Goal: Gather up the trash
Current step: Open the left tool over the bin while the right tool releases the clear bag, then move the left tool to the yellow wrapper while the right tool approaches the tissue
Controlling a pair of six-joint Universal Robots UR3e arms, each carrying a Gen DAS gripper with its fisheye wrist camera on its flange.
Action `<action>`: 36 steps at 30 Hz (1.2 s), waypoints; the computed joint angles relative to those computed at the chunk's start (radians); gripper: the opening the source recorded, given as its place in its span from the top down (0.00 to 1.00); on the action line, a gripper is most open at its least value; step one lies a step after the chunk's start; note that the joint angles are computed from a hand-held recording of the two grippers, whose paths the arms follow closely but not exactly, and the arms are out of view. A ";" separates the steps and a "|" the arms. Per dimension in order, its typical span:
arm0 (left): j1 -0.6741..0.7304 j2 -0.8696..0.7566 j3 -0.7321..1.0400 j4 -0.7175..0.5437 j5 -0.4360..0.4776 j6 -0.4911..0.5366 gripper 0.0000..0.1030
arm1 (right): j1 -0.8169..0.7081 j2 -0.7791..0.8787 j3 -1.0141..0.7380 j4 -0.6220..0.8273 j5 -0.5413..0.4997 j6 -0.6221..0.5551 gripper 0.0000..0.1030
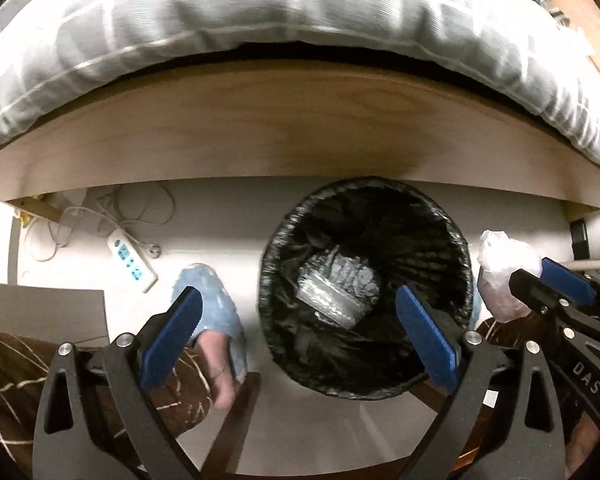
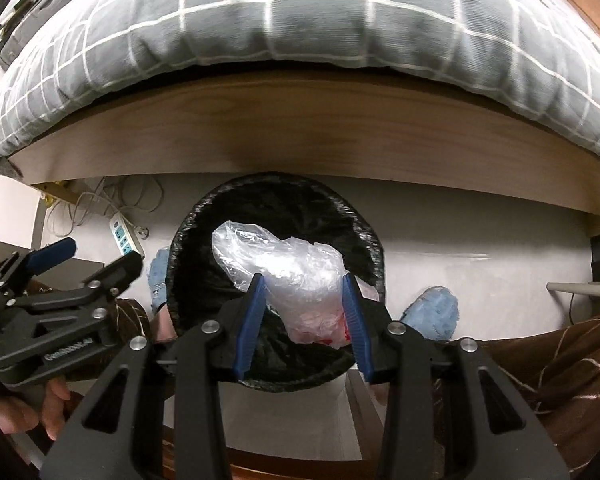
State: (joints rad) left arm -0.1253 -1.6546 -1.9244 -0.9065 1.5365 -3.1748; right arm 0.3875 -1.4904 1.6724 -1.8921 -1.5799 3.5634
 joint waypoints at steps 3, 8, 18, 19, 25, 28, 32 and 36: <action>0.035 0.025 -0.018 -0.008 -0.002 0.015 0.07 | 0.008 0.036 -0.023 -0.005 0.026 0.008 0.63; 0.078 0.053 -0.046 -0.009 0.008 0.025 0.07 | 0.038 0.099 -0.070 -0.005 0.037 0.007 0.63; 0.124 0.089 -0.067 -0.012 0.020 0.031 0.07 | 0.051 0.120 -0.094 -0.010 0.041 0.015 0.41; 0.123 0.089 -0.065 -0.015 0.021 0.032 0.07 | 0.048 0.118 -0.096 -0.009 0.044 0.016 0.37; 0.111 0.094 -0.033 -0.030 0.021 0.033 0.07 | 0.055 0.113 -0.120 -0.003 -0.003 0.029 0.15; 0.096 0.090 -0.010 -0.030 0.029 0.033 0.07 | 0.051 0.094 -0.115 -0.021 -0.034 0.035 0.10; 0.080 0.095 0.039 -0.057 0.019 0.018 0.07 | 0.047 0.061 -0.125 -0.021 -0.082 0.024 0.07; 0.042 0.086 0.119 -0.083 0.020 0.015 0.07 | 0.034 0.019 -0.148 0.008 -0.131 0.013 0.07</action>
